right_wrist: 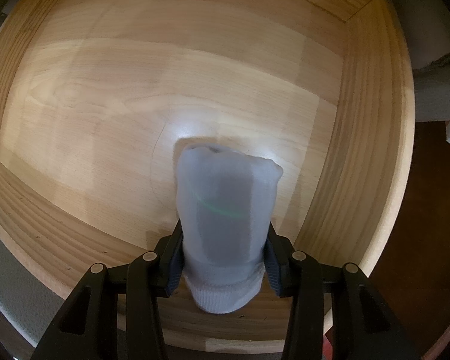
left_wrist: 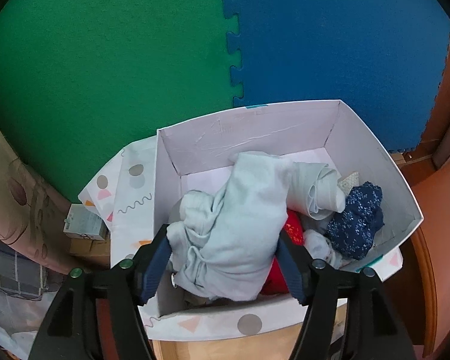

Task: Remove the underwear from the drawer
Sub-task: 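Lower the pale blue garment into the box and open the left tool, then move the left tool back over the drawer while the right tool carries the white sock up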

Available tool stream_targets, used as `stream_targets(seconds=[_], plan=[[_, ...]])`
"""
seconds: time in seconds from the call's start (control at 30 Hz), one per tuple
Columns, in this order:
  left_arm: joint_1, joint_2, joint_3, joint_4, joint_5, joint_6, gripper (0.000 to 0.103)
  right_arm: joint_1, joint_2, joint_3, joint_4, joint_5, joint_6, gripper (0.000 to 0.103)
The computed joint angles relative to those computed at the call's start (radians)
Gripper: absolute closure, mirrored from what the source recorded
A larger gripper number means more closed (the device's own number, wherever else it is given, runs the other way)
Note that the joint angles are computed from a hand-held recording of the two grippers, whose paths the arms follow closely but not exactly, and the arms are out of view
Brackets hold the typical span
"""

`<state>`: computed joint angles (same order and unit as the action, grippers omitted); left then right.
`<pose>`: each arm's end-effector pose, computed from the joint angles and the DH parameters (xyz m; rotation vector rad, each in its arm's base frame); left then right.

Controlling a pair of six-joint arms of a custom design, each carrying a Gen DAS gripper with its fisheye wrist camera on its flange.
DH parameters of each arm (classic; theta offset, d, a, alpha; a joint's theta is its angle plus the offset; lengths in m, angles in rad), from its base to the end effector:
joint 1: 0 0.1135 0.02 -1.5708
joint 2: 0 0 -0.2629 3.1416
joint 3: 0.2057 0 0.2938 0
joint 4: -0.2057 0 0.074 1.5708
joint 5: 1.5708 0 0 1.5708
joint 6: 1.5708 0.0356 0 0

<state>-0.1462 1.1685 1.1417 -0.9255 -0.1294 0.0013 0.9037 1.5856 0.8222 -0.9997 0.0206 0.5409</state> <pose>0.2673 -0.0347 0.3186 0.1334 2.5110 0.1043 0.1566 0.1977 0.1133 0.5447 -2.9535 0.2147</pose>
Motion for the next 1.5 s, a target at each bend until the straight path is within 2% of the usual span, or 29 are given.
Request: stream_targets(seconds=[0.27, 0.5, 0.73, 1.03, 1.2, 1.27, 1.5], plan=[[0.016, 0.016, 0.03, -0.042, 0.059, 0.0, 0.032, 0.027, 0.029, 0.026, 0.003, 0.011, 0.036, 0.061], [0.094, 0.09, 0.12, -0.095, 0.204, -0.058, 0.026, 0.032, 0.045, 0.035, 0.016, 0.008, 0.044, 0.061], [0.073, 0.049, 0.112, -0.108, 0.167, -0.04, 0.026, 0.033, 0.031, 0.024, 0.026, 0.004, 0.055, 0.061], [0.075, -0.213, -0.034, -0.124, 0.068, -0.02, 0.026, 0.002, -0.06, -0.038, 0.099, -0.031, 0.083, 0.061], [0.089, -0.426, -0.163, -0.135, -0.031, 0.038, 0.026, -0.05, -0.136, -0.083, 0.138, -0.067, 0.07, 0.062], [0.102, -0.492, -0.206, -0.152, -0.043, 0.058, 0.026, -0.059, -0.144, -0.09, 0.151, -0.078, 0.07, 0.062], [0.294, -0.692, -0.392, -0.248, 0.083, 0.143, 0.026, -0.047, -0.231, -0.131, 0.16, -0.032, 0.066, 0.062]])
